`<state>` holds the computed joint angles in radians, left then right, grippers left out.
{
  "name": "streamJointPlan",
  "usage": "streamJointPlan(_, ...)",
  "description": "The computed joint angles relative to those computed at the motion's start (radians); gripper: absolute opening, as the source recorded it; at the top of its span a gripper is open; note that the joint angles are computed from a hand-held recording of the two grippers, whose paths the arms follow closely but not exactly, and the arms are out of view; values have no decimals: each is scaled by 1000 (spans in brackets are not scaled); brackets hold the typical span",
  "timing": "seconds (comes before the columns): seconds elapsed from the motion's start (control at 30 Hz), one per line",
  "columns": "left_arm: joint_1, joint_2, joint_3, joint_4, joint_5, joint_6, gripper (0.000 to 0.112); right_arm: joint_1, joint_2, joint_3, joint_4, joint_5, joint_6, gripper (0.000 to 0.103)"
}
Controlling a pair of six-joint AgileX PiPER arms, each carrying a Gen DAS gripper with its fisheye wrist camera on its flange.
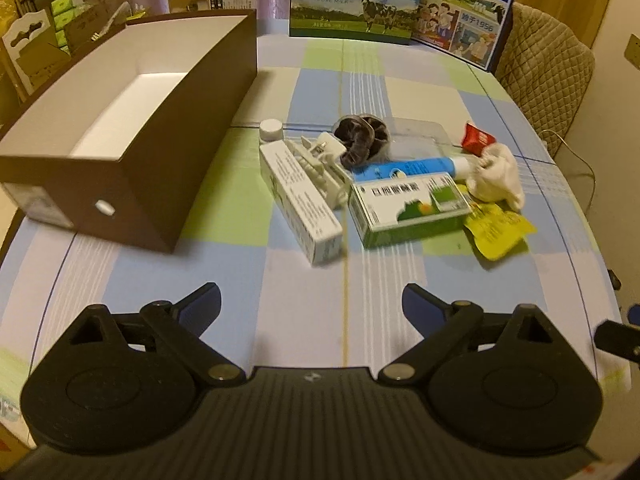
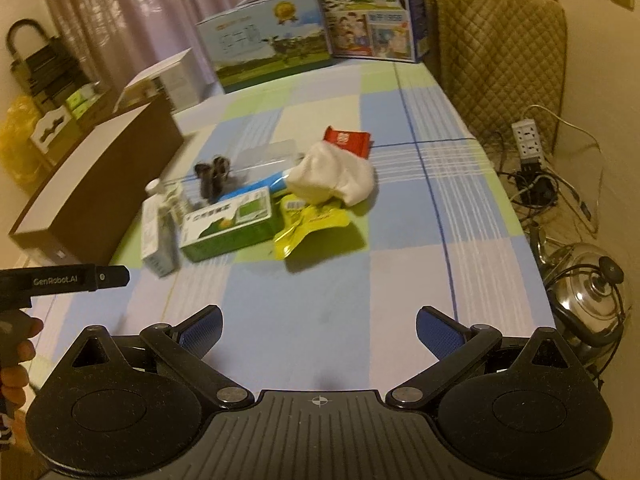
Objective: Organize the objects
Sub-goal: 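Move the left tool toward the white medicine box on the table, then grasp the white medicine box with the left tool while the right tool approaches the pill bottle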
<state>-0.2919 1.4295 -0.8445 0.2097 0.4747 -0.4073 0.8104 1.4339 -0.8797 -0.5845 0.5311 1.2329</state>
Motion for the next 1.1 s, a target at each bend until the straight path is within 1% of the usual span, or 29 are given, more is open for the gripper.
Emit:
streamJointPlan(0.13,48,123,-91,-58,-27,95,95,-30,45,-40,2,4,9,101)
streamJointPlan(0.17,53,148,-114,-59,-26,99,95,-34,56,-49,-2,7,15,101)
streamJointPlan(0.27,77,228,-184,-82,-25,141,90,-46,82,-73,-11,14,35,101)
streamJointPlan(0.37,98,301,-254,-118,-7,187,86,-55,104,-96,-5,22,44,101)
streamJointPlan(0.47,108,353,-305,-122,4,205,77,-54,120,-114,-1,34,46,101)
streamJointPlan(0.5,114,370,-324,-139,12,223,71,-56,125,-118,1,32,45,101)
streamJointPlan(0.53,121,385,-340,-166,19,247,67,-57,129,-123,5,33,42,101)
streamJointPlan(0.6,134,417,-375,-197,38,270,65,-59,137,-131,12,35,37,101)
streamJointPlan(0.63,138,427,-388,-209,46,278,62,-59,140,-135,15,37,35,101)
streamJointPlan(0.67,143,436,-396,-227,47,294,59,-59,142,-138,19,40,31,101)
streamJointPlan(0.7,147,442,-399,-243,45,310,53,-59,144,-141,23,45,27,101)
streamJointPlan(0.73,148,445,-399,-253,44,322,43,-60,144,-143,27,46,23,101)
streamJointPlan(0.8,156,450,-399,-283,51,357,30,-62,147,-146,34,49,18,101)
streamJointPlan(0.83,160,450,-396,-296,53,372,26,-65,148,-148,38,49,14,101)
streamJointPlan(0.93,162,421,-346,-271,21,371,22,-71,150,-152,51,49,-2,101)
streamJointPlan(1.1,172,334,-232,-250,6,372,22,-82,149,-146,74,37,-29,101)
